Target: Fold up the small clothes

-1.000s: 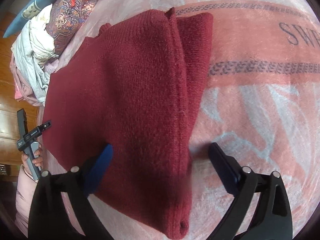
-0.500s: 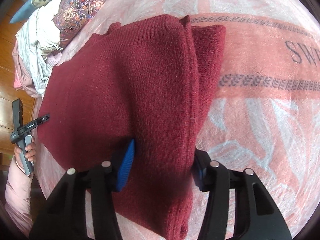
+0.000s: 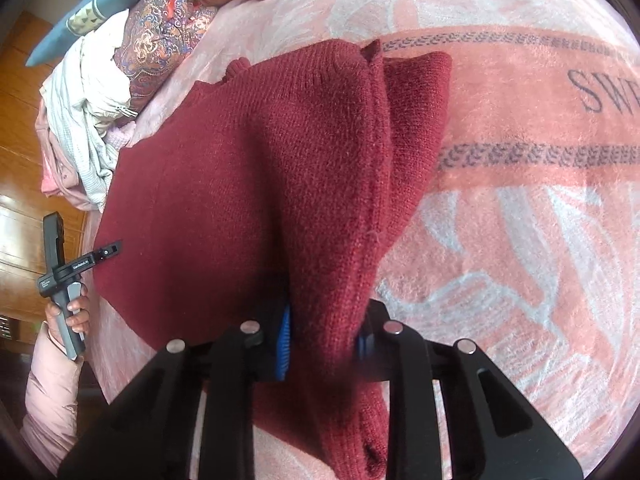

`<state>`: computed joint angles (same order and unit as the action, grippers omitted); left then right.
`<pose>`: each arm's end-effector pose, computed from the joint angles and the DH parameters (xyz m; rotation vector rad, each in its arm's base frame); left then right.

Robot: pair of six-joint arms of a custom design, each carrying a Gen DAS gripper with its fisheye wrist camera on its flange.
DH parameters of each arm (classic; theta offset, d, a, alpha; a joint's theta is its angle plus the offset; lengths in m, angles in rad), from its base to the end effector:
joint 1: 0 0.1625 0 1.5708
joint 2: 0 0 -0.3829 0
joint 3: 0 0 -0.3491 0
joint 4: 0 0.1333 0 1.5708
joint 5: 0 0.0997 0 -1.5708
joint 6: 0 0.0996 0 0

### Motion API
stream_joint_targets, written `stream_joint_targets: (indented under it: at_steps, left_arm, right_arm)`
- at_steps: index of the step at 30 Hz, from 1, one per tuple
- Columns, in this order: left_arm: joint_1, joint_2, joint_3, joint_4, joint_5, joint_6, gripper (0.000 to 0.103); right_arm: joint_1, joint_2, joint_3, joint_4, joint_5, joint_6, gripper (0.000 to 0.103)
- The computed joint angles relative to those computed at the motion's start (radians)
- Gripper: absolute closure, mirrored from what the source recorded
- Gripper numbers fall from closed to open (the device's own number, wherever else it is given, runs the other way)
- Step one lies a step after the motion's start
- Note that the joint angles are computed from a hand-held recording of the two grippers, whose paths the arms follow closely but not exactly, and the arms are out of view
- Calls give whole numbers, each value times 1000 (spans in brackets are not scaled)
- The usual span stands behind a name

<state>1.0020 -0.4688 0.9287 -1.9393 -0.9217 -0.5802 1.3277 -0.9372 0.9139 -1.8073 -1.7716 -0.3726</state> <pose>-0.2390 -0.7332 0.0924 0.0245 2.5249 -0.3647 -0.0577 -0.7039 0.4105 0.1475 -2.8568 0.2688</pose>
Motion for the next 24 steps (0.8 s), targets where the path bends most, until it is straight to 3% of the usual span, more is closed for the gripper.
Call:
stream_joint_targets:
  at_steps: [9, 16, 20, 24]
  left_arm:
    - [1, 38, -78, 90, 8, -24, 33]
    - [0, 72, -130, 118, 21, -13, 31]
    - [1, 75, -130, 110, 19, -6, 30]
    - [1, 75, -123, 95, 19, -2, 30]
  right_arm:
    - [30, 16, -21, 17, -56, 82, 81]
    - [119, 23, -47, 20, -145, 94, 82]
    - [197, 35, -23, -27, -212, 52, 83]
    - [252, 56, -5, -55, -198, 33, 83]
